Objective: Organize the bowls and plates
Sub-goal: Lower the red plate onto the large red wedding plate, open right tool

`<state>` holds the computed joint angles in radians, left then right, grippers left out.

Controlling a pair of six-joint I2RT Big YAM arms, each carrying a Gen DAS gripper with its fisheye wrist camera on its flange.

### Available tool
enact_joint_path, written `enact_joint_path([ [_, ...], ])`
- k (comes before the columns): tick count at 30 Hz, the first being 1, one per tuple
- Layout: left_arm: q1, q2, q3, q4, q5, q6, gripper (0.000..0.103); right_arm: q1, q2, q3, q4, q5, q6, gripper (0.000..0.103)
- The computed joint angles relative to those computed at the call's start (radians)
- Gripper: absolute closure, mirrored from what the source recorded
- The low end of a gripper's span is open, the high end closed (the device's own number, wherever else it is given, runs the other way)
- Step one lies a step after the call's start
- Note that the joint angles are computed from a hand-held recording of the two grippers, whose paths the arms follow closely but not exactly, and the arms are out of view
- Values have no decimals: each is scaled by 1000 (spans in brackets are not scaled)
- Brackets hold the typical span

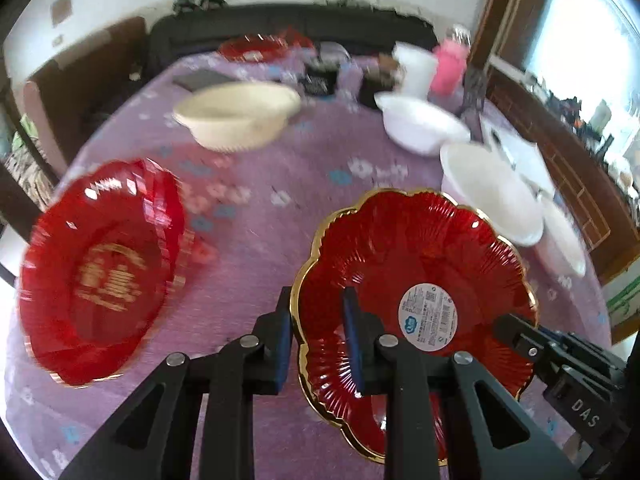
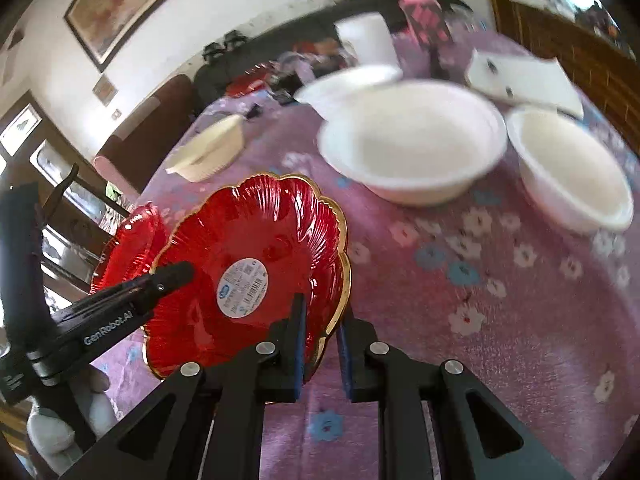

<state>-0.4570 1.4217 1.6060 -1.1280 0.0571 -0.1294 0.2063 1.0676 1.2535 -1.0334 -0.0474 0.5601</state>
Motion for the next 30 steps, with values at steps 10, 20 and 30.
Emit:
enact_joint_path([
  [10,205,-17,76,-24,5,-5,81,152,200,247,-2,-2,-25,87],
  [20,406,82,99,-35,31,-24,79,268,513,532,-79,21,-92,87],
  [30,436,139,105,-39,110,2,51,263,607,576,-96,16,-119,84],
])
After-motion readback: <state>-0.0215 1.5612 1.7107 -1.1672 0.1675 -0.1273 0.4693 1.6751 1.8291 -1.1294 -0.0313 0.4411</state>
